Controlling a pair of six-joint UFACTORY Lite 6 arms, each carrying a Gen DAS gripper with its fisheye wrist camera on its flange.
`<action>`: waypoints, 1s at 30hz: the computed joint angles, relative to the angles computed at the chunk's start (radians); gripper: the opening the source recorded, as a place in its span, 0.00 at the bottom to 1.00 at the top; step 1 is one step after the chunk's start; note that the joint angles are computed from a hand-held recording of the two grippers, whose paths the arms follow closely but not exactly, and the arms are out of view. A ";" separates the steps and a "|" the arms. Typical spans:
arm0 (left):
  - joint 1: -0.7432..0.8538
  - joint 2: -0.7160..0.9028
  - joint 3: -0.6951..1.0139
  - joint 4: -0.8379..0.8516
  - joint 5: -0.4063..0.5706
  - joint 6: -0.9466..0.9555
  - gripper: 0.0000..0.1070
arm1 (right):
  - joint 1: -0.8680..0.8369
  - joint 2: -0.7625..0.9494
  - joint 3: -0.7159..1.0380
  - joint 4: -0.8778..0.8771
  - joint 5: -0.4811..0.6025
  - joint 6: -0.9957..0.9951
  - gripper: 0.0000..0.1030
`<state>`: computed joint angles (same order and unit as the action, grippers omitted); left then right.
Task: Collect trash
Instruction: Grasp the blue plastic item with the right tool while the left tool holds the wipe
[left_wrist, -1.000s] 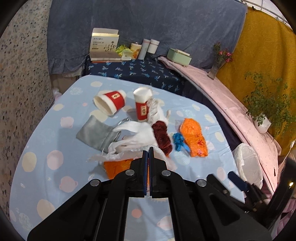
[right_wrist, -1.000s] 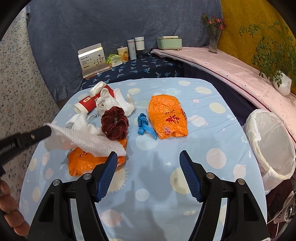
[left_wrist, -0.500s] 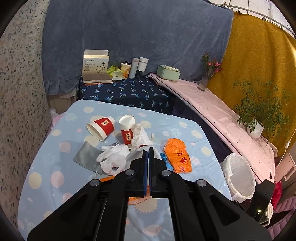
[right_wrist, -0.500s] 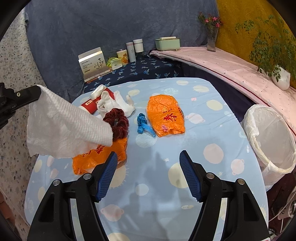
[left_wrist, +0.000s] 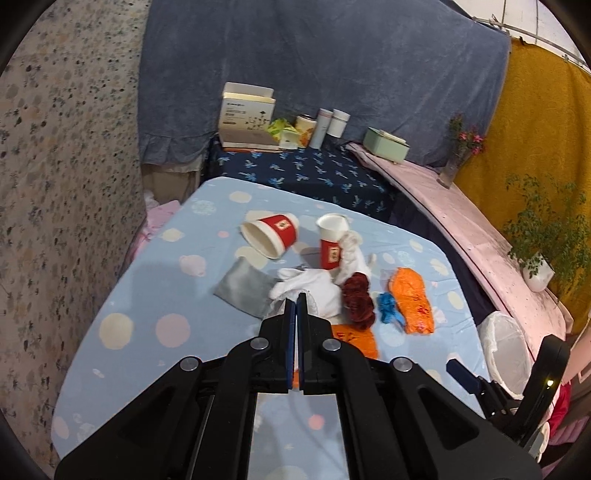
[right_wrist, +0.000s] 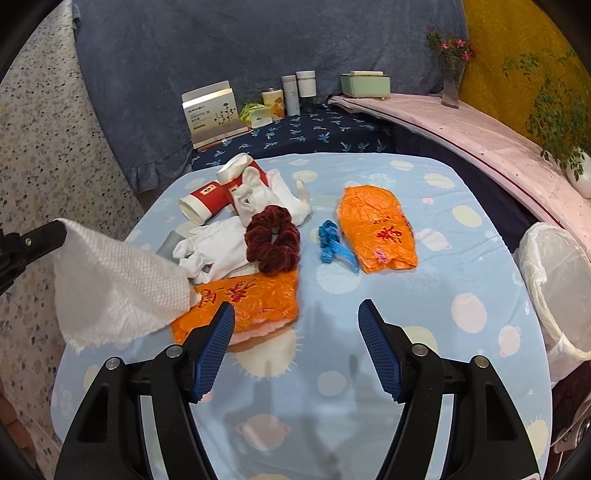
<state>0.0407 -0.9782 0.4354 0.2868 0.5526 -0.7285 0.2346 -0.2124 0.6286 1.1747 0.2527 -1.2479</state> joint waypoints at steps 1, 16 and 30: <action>0.043 -0.007 -0.003 -0.044 -0.003 0.061 0.00 | 0.020 0.007 0.006 -0.005 -0.011 0.015 0.65; 0.221 0.228 0.077 -0.346 -0.176 0.436 0.00 | 0.004 0.281 0.223 0.096 -0.081 -0.067 0.56; 0.025 0.585 0.267 -0.076 -0.349 0.090 0.00 | -0.020 0.719 0.605 -0.145 -0.066 0.165 0.39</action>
